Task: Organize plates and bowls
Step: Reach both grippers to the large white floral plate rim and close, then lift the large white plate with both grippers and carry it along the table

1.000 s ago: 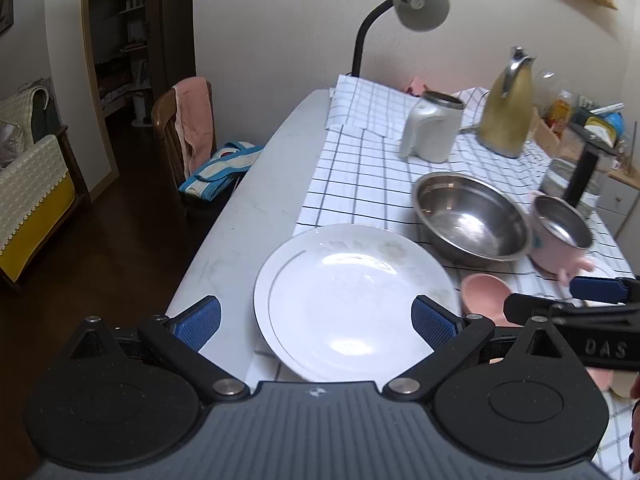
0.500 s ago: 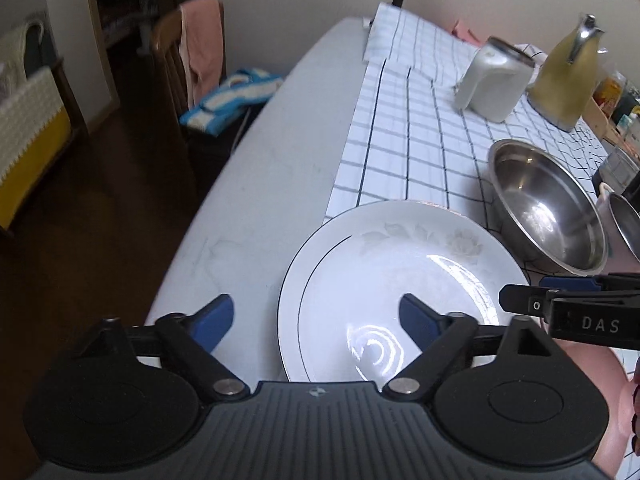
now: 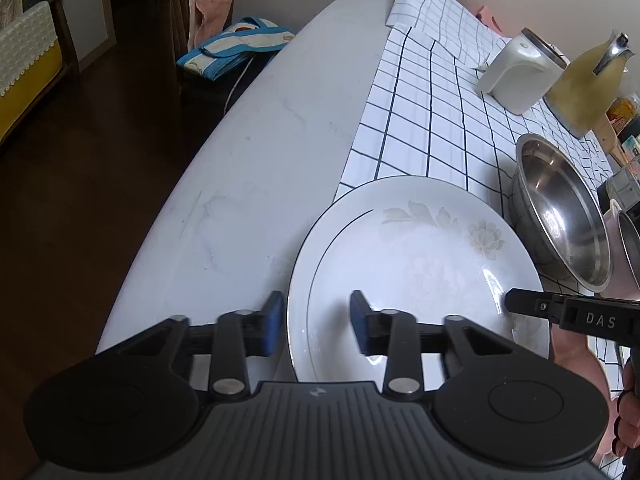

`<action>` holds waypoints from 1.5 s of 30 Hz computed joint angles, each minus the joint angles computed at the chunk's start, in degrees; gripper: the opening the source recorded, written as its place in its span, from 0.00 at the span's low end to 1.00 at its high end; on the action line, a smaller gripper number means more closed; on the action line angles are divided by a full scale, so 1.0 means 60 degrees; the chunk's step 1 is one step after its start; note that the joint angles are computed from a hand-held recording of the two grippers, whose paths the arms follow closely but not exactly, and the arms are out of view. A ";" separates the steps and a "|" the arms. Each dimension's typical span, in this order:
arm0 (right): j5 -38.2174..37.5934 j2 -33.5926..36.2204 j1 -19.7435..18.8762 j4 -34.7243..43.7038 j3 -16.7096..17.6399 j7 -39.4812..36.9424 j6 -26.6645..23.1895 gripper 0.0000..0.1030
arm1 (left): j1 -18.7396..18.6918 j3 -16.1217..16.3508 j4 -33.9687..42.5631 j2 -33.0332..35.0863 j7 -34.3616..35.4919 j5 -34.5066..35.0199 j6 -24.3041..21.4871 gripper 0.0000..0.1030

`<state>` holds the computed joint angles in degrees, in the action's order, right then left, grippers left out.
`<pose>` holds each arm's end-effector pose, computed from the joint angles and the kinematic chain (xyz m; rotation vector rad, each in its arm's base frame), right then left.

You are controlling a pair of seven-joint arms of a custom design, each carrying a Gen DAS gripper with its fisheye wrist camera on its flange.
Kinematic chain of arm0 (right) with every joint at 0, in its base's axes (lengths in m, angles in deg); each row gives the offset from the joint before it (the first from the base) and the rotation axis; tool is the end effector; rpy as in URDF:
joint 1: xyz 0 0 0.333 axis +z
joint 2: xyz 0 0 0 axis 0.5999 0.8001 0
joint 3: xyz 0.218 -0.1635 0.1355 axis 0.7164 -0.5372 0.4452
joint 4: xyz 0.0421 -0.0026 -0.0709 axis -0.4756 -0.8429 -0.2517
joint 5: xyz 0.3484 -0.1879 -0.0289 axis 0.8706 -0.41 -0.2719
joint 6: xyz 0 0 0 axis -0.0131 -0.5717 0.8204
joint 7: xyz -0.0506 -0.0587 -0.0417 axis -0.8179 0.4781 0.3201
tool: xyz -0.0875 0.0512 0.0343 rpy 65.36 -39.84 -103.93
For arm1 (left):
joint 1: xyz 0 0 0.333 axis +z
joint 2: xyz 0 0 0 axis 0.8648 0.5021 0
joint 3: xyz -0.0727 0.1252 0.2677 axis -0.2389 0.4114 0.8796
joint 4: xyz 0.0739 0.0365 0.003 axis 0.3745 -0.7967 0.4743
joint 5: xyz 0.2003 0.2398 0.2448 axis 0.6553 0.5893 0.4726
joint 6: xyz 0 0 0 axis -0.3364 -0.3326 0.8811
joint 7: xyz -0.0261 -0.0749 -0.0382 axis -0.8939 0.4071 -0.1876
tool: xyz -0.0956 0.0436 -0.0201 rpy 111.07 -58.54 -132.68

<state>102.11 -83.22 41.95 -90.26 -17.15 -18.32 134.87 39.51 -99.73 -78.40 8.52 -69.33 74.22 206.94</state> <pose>0.4747 0.0480 0.4850 -2.2269 1.4273 -0.0164 0.3926 -0.2768 0.4683 -2.3848 1.4902 -0.6376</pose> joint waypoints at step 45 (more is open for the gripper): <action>0.0418 -0.4015 -0.1263 -0.2355 -0.0739 0.0107 -0.3089 0.05 | -0.2542 -0.0375 -0.2744 -0.3785 -0.0614 -0.1216 -0.0936 0.09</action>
